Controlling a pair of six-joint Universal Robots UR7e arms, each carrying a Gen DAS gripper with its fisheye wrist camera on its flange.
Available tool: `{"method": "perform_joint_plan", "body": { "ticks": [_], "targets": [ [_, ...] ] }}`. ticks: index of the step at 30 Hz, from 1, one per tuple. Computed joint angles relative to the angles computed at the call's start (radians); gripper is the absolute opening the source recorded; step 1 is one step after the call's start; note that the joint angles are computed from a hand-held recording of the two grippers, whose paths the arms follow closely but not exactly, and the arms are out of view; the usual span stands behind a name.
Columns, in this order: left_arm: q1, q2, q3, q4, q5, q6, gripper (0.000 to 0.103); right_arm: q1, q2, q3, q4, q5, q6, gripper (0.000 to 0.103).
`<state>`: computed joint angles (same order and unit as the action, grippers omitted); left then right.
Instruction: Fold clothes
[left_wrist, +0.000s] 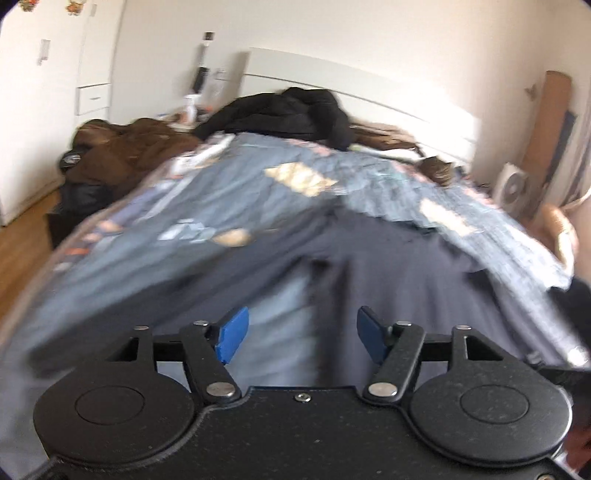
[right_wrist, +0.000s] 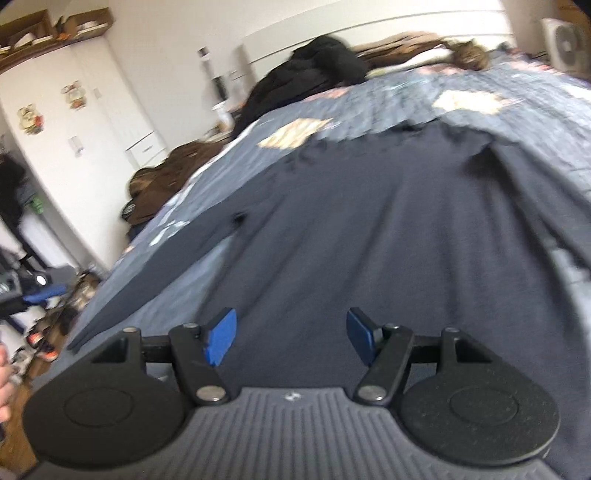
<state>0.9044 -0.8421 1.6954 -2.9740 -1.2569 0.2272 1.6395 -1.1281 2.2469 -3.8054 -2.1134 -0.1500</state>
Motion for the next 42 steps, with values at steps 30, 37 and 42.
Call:
{"method": "perform_joint_plan", "body": {
  "ticks": [30,37,42],
  "targets": [
    [-0.153,0.191,0.136,-0.052,-0.335,0.107,0.065,-0.834,-1.070,0.281,0.806,0.329,-0.325,0.065],
    [-0.188,0.207,0.146,-0.078,-0.364,0.086,0.070,-0.816,-1.028,0.280,0.883,0.279,-0.342,0.059],
    [-0.200,0.218,0.150,-0.080,-0.356,0.086,0.070,-0.825,-1.035,0.286,0.855,0.279,-0.281,0.003]
  ]
}}
